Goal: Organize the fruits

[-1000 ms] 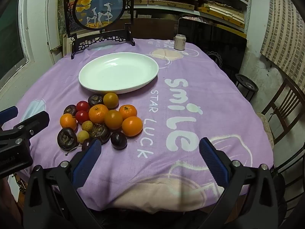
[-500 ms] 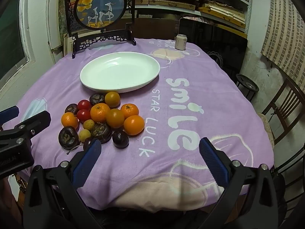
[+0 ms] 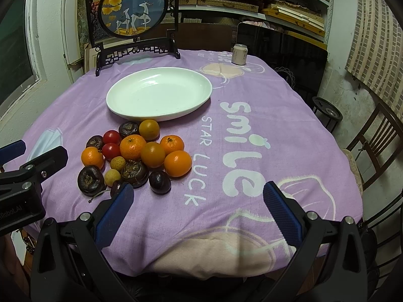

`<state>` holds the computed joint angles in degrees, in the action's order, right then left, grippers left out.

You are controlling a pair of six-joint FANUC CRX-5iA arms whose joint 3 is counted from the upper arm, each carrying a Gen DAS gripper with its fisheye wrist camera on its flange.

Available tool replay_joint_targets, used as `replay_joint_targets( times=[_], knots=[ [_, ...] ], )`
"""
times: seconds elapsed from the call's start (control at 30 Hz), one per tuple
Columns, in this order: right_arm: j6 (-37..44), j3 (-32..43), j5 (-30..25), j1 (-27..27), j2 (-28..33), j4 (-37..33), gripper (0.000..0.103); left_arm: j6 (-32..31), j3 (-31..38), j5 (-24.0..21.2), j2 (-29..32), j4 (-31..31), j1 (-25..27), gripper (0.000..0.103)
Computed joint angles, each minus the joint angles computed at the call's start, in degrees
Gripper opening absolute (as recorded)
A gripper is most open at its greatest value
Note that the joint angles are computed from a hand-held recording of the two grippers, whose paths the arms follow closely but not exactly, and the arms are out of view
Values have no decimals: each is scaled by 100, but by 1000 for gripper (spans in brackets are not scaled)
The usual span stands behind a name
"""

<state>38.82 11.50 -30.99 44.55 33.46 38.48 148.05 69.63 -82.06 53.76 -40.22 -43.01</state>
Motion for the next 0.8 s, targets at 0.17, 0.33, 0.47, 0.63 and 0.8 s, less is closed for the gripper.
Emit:
replay_joint_targets(
  times=[0.17,0.33,0.47,0.63,0.8],
  knots=[
    [25,16,-16,5,9,-28,102,-3,1,4,1,9,4,101],
    [-98,-42,11,59,18,55,102,11,-34,22,-17,21,14,101],
    [-4,-3,-9,32,16,-17,102,7,-33,19,-17,27,17,101],
    [54,15,-18,17,13,-58,102,9,-47,28,-26,34,21,101],
    [80,28,-25,11,13,-84,102,13,-44,26,-24,40,22,101]
  ],
)
